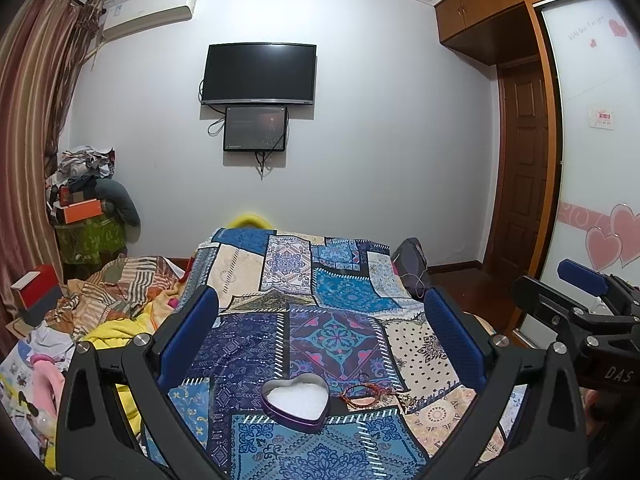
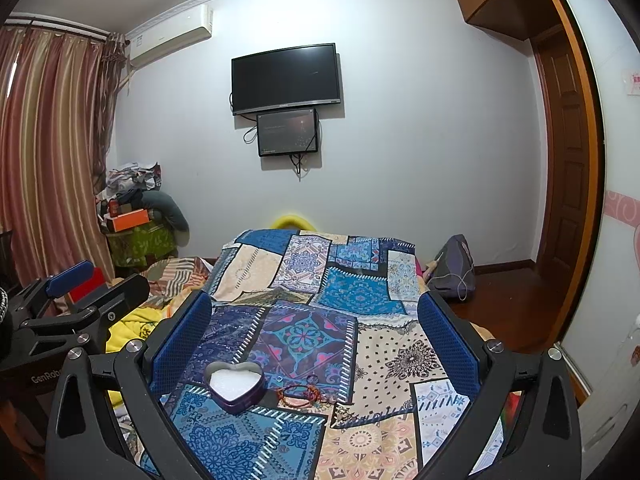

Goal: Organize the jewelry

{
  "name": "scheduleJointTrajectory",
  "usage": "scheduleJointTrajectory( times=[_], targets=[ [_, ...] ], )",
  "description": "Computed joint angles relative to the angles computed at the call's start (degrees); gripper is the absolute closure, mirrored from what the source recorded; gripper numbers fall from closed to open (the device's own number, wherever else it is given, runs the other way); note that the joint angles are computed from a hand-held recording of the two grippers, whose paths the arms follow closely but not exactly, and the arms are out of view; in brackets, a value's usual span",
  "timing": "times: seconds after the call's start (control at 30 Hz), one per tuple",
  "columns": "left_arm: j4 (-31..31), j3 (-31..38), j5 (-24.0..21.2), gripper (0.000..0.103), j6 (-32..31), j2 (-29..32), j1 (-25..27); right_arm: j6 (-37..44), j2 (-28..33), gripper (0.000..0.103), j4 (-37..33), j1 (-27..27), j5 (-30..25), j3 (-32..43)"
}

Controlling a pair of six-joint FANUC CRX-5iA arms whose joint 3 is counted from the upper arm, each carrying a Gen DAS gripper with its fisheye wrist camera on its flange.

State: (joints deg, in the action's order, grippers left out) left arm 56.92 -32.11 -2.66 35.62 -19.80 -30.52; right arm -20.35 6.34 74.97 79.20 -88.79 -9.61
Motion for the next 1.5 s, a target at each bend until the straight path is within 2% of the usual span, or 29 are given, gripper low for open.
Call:
scheduleJointTrajectory(
  times=[0.23, 0.33, 0.5, 0.83, 1.17, 1.33, 1.5],
  targets=[
    [2.5, -0.5, 0.7, 0.000, -2.3, -0.1, -0.6, -0.1, 0.0, 0.001, 0.0, 0.0, 0.1, 0.0],
    [-1.4, 0.5, -0.4, 0.000, 1.3, 0.2, 0.3, -0.1, 0.1, 0.001, 0.0, 0.0, 0.1, 0.1],
    [1.6, 0.1, 0.4, 0.000, -1.2, 0.2, -0.5, 0.0, 0.2, 0.001, -0.1, 0.1, 0.0, 0.2],
    [2.7, 0.0, 0.5, 0.000, -2.4, 0.1, -0.7, 0.0, 0.2, 0.001, -0.1, 0.1, 0.0, 0.2],
    [1.9, 0.1, 0.3, 0.000, -1.8, 0.0, -0.5, -0.1, 0.2, 0.001, -0.2, 0.1, 0.0, 0.3],
    [-1.8, 0.7, -0.8, 0.000, 1.5, -0.1, 0.5, -0.1, 0.1, 0.001, -0.2, 0.1, -0.1, 0.2],
    [-1.5, 0.5, -0.5, 0.000, 1.2, -0.1, 0.3, 0.3, 0.5, 0.001, -0.5, 0.2, -0.2, 0.8]
  ],
)
